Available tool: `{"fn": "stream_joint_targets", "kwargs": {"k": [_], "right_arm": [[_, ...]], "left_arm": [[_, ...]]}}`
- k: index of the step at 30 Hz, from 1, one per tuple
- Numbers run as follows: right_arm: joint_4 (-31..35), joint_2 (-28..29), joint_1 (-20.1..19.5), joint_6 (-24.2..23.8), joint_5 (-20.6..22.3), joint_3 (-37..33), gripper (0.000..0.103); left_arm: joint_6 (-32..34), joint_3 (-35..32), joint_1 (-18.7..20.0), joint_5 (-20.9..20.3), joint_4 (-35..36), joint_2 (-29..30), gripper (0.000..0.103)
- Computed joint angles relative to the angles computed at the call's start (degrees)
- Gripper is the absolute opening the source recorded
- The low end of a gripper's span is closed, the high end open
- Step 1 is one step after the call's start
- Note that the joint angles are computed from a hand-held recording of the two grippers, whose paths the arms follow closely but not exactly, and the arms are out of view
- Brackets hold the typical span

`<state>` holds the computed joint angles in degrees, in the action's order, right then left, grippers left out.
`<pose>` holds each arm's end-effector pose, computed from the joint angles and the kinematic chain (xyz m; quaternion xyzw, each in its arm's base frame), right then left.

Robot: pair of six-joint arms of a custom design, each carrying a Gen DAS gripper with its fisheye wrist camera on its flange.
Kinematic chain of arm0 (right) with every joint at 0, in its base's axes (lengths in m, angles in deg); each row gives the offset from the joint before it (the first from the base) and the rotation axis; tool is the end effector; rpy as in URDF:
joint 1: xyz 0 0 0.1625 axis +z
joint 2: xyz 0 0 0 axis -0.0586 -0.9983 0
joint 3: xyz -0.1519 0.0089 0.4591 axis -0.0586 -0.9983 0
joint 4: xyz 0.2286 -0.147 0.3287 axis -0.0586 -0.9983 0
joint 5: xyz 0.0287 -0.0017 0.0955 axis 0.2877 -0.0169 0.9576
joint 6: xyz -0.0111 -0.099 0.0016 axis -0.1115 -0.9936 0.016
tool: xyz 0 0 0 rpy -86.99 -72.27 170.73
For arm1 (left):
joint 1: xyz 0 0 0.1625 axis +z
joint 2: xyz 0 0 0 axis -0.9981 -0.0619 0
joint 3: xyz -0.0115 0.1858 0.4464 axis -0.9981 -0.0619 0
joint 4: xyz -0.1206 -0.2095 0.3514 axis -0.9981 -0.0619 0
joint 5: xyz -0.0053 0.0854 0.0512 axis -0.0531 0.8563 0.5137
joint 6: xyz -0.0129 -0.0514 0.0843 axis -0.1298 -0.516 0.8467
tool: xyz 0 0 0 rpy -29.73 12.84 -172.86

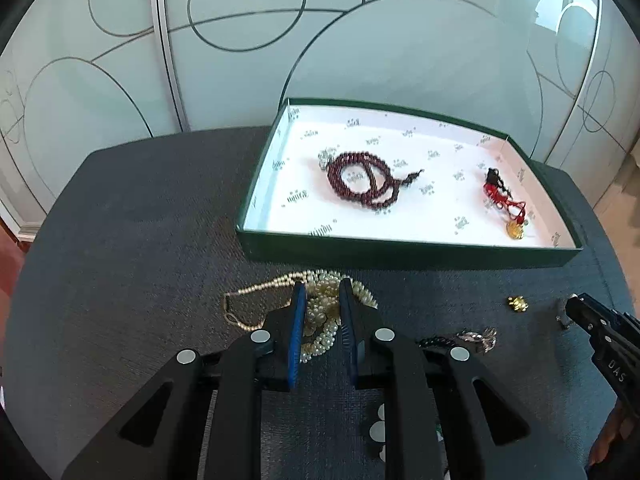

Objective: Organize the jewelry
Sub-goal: 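Hold the pearl brooch with the right tool while the left tool grasps the pearl necklace, then carry both items into the green box and open both tools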

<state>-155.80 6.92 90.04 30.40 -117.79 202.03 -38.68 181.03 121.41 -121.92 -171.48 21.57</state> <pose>0.0598 -0.3866 0.2273 0.0448 -0.8674 0.3625 0.3379 -0.2805 -0.4502 0.0413 0.2052 0.8873 -0.2754 0.3077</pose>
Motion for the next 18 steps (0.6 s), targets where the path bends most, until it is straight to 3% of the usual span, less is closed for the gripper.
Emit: {"fn": "stream_joint_targets", "kwargs": {"k": [18], "right_arm": [[4.89,-5.6,7.1,-1.26,0.83,-4.79,0.022]], "left_arm": [[6.49,-3.44,-2.39,2.62,-3.24,-2.38,0.017]]}}
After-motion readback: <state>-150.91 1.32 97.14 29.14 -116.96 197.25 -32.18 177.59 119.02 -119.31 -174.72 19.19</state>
